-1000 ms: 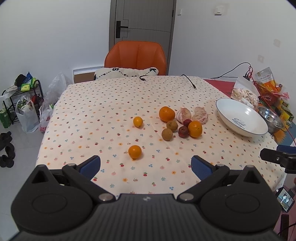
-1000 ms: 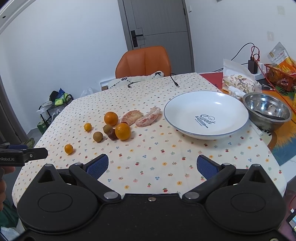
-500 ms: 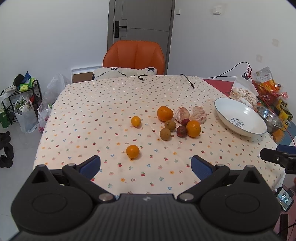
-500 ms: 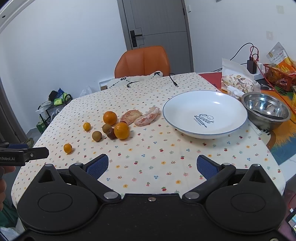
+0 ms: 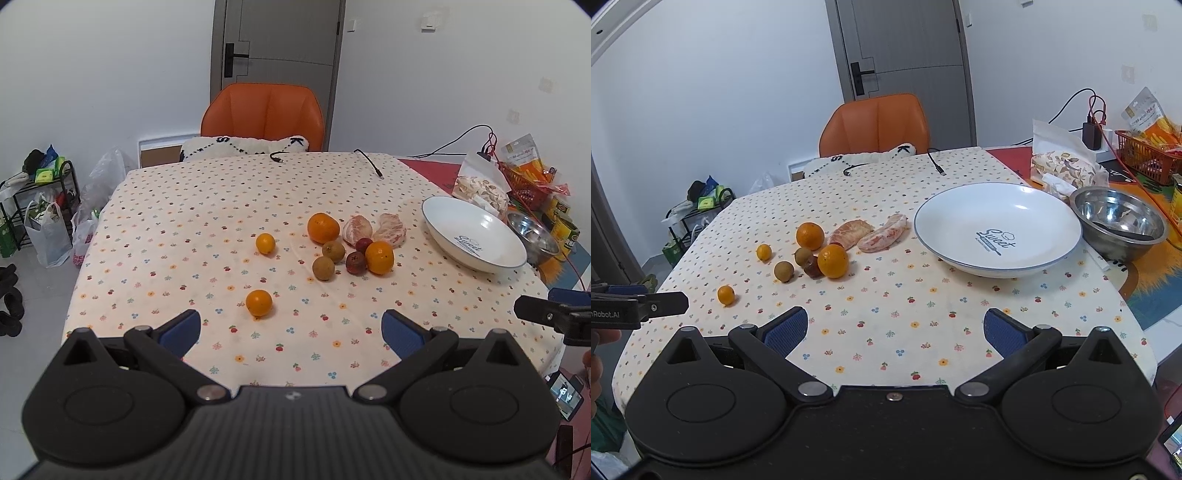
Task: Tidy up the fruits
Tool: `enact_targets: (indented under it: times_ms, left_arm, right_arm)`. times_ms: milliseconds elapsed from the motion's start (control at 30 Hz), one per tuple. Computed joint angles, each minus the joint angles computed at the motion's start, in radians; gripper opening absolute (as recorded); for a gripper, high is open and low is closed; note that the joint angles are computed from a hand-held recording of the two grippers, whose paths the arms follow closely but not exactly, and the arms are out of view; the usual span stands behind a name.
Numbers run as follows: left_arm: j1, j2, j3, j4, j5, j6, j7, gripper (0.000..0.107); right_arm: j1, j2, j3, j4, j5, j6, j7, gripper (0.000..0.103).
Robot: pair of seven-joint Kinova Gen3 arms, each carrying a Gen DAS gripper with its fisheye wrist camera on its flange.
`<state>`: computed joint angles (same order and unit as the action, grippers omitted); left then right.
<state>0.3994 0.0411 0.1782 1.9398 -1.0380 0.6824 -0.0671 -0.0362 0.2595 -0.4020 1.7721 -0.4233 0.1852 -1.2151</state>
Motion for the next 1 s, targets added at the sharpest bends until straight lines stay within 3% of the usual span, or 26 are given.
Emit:
enact_targets:
  times_ms: [233,733,1000]
  left_arm:
    - [0.002,-0.002,0.003,0.012,-0.036,-0.003,0.040,0.103]
    - [-0.009,-0.009,0.005,0.044,-0.117,-0.038,0.127,0.103]
    - [-0.020,0.012,-0.010,0.045,-0.129,-0.077,0.140,0.102]
  right_arm:
    - [0.011,-0.003,-0.012,0.006,-0.011,-0.008,0.011,0.103]
    - [0.159,0.022,-0.184,0.014,-0.091,-0.044,0.120,0.103]
    - [0.195,0.045,-0.235,0.014,-0.031,-0.080,0.069,0.103]
